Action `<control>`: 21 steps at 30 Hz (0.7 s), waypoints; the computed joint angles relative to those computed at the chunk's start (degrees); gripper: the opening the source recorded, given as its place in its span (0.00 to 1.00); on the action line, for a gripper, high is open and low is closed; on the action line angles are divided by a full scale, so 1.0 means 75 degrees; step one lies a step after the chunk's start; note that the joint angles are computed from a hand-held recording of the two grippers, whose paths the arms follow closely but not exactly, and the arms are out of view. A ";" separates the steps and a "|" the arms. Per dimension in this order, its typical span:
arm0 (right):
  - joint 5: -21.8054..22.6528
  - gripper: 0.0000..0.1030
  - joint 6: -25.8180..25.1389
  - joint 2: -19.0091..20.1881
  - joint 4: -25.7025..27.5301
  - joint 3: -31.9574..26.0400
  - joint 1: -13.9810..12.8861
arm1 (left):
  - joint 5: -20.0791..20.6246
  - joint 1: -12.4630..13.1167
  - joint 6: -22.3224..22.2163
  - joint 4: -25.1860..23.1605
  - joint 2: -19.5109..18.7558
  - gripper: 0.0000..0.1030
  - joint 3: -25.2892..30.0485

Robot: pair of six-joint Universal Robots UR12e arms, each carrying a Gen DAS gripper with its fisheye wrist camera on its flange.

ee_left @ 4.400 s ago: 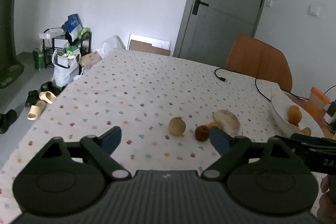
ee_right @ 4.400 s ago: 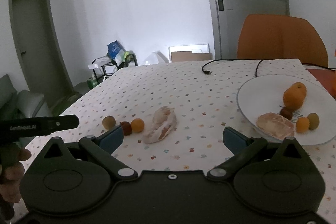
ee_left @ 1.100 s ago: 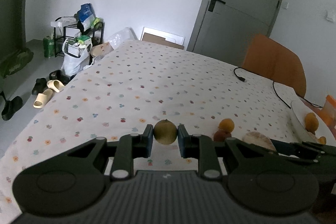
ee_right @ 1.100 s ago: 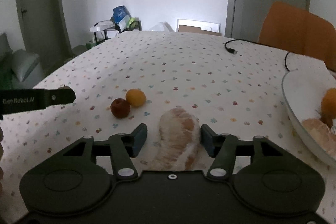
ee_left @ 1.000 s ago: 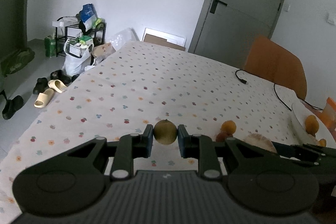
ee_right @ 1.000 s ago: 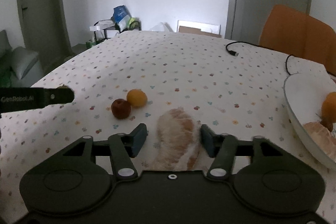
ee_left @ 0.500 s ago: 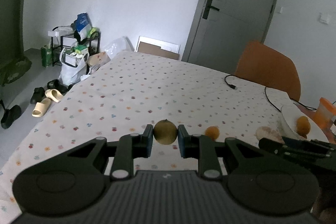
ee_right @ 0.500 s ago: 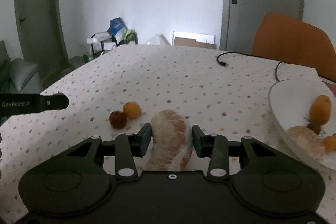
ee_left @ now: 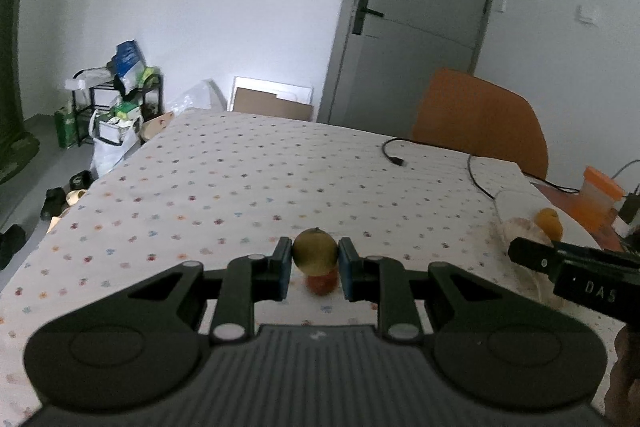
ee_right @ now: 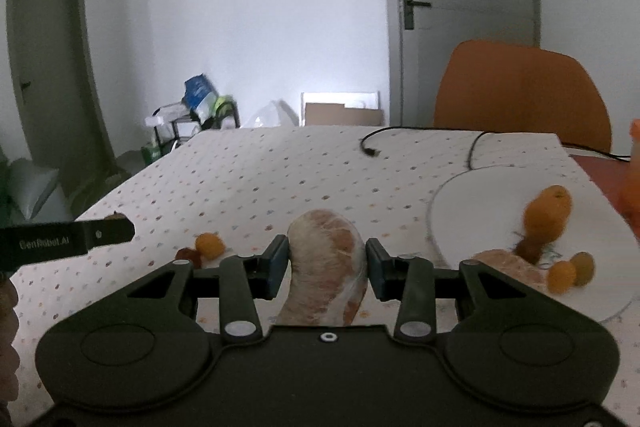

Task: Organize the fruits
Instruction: 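Carry the yellow fruit in the left gripper to the plate while the right carries the pomelo piece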

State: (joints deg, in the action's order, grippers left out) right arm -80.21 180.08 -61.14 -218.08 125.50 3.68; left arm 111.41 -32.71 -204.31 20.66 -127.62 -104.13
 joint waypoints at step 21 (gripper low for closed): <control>0.0055 0.38 0.0746 -0.0048 -0.0841 0.0424 -0.0805 | -0.0325 -0.0345 0.0673 -0.0457 -0.0383 0.22 0.0867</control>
